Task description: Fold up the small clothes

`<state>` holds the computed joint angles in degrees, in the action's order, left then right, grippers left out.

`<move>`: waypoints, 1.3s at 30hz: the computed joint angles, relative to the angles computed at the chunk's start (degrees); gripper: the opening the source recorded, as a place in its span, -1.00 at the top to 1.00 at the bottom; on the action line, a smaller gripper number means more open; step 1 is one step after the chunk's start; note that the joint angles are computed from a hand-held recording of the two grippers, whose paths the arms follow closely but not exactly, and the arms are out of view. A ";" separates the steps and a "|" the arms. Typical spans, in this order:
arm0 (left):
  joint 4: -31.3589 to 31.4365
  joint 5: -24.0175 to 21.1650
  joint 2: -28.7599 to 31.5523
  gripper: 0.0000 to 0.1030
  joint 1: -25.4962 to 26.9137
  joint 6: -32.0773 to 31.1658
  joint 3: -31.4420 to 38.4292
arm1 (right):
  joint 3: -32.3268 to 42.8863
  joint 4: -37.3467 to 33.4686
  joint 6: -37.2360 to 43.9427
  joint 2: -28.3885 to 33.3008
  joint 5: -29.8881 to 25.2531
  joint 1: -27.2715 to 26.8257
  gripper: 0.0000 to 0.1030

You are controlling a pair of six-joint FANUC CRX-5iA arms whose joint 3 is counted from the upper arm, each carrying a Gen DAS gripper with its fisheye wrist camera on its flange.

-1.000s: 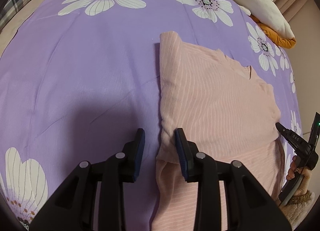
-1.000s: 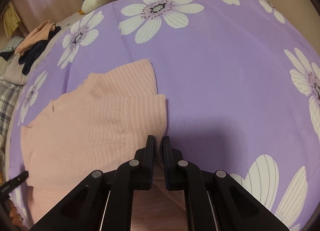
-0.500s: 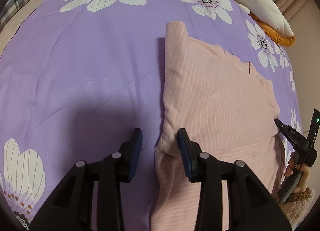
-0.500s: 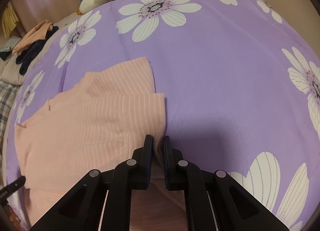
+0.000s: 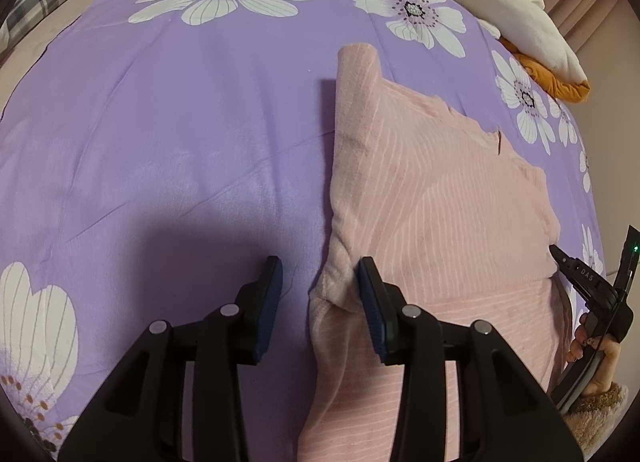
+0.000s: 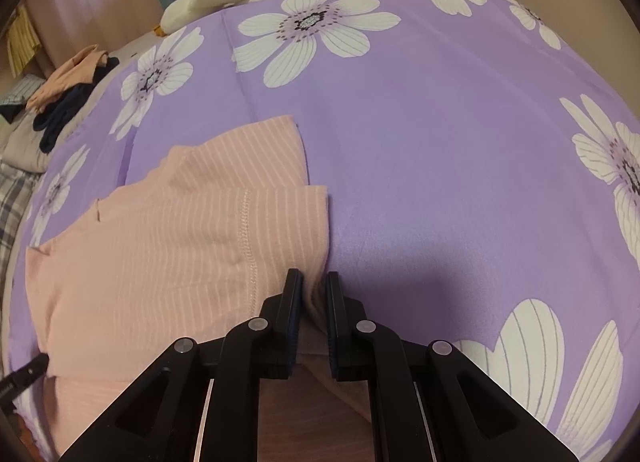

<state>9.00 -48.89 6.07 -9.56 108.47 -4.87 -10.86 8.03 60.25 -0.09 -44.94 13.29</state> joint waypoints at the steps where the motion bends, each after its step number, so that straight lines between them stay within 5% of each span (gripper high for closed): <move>1: -0.27 0.45 -0.17 0.21 -0.11 0.31 -0.22 | -0.20 0.26 -0.16 -0.07 0.21 0.11 0.88; 22: 1.84 3.85 -2.37 0.20 0.05 -0.36 -4.04 | -3.04 8.36 -5.60 -0.12 1.28 2.52 0.88; 36: -1.52 -2.54 -4.56 0.26 -1.95 1.44 -2.69 | -2.96 13.67 -7.73 0.90 -1.05 4.24 0.82; 39: 1.58 -0.52 -7.81 0.19 -1.51 -0.24 -5.33 | -0.13 9.46 -4.67 0.90 -3.69 2.96 0.49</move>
